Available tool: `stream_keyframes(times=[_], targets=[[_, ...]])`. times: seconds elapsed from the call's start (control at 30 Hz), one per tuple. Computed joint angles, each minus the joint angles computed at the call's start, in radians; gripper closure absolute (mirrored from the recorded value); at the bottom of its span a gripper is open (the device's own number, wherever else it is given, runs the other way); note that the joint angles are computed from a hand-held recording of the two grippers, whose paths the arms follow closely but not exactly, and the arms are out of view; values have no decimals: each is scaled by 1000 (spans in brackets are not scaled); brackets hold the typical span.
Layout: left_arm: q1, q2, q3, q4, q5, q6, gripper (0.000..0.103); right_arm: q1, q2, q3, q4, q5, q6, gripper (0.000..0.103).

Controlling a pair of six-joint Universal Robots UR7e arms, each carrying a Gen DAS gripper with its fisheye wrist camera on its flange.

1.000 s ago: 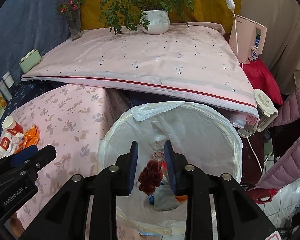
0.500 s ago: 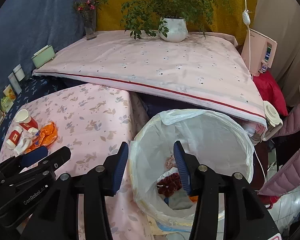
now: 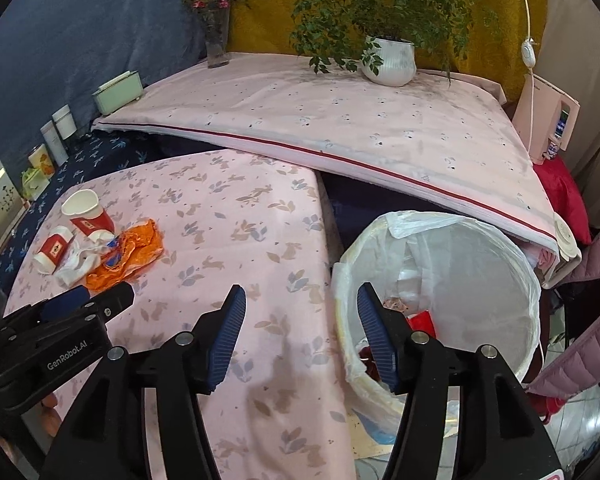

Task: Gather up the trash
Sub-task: 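Move both open tools back to the white glove and orange bag, then grasp the white glove with the left tool while the right grasps the orange bag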

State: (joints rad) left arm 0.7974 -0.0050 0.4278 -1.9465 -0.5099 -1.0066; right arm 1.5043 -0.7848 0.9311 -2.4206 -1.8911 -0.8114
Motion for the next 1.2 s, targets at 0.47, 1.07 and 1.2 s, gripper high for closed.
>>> stream_keyframes(times=[0.47,1.07,1.2], targets=[[28,-298,498,-74,29,-232,28,52,-14,140,-19,-13,-1,42],[118,-382,583,-176,0,-160,24,109,184,-21,79,-47,83,41],[135,-377,586,-233,-27,-121,25,115,244,-89,103,-55,99,41]])
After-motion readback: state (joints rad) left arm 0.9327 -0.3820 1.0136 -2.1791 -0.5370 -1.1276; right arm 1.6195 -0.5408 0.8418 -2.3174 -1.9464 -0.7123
